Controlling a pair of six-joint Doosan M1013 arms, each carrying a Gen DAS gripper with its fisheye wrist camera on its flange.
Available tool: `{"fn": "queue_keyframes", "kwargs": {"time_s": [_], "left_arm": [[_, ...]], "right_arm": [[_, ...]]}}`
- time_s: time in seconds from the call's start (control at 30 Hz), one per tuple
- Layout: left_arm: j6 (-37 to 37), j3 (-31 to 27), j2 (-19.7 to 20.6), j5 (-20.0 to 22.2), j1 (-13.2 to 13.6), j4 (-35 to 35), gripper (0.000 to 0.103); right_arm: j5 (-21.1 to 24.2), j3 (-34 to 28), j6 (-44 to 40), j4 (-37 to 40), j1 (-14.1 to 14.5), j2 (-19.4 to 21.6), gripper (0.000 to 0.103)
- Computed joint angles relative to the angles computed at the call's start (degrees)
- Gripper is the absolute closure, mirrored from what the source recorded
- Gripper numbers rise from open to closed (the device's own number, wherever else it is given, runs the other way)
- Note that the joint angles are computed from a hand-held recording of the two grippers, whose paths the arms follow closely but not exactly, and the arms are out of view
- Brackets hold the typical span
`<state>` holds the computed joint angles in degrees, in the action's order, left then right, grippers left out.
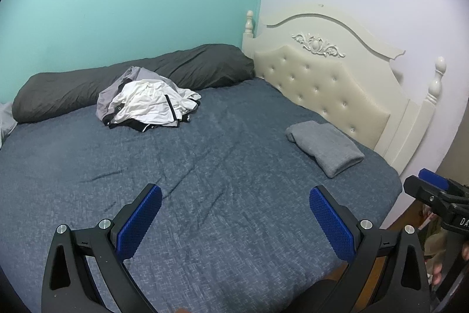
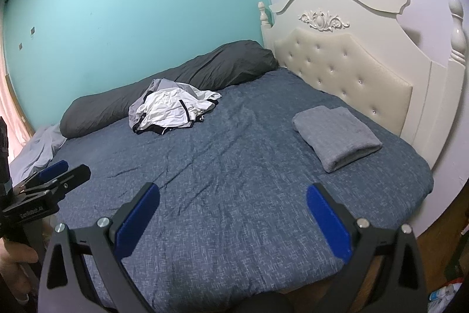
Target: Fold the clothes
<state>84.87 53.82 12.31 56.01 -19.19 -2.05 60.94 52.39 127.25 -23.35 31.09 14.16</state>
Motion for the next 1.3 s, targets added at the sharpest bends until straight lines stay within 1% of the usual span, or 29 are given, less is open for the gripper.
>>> {"fn": "queue_keyframes", "kwargs": {"time_s": [0.43,1.3], "left_arm": [[0.57,0.48,-0.21,-0.6,0.1,-0.01,0.0],[1.16,0.25,-0.12,0.08,0.17,-0.17,0.0]], "right_arm": [[-0.16,0.15,0.09,-0.12,0.02,-0.07,0.002],[0.31,0.2,0.49,-0.65,0.14,-0.2,0.002]]}}
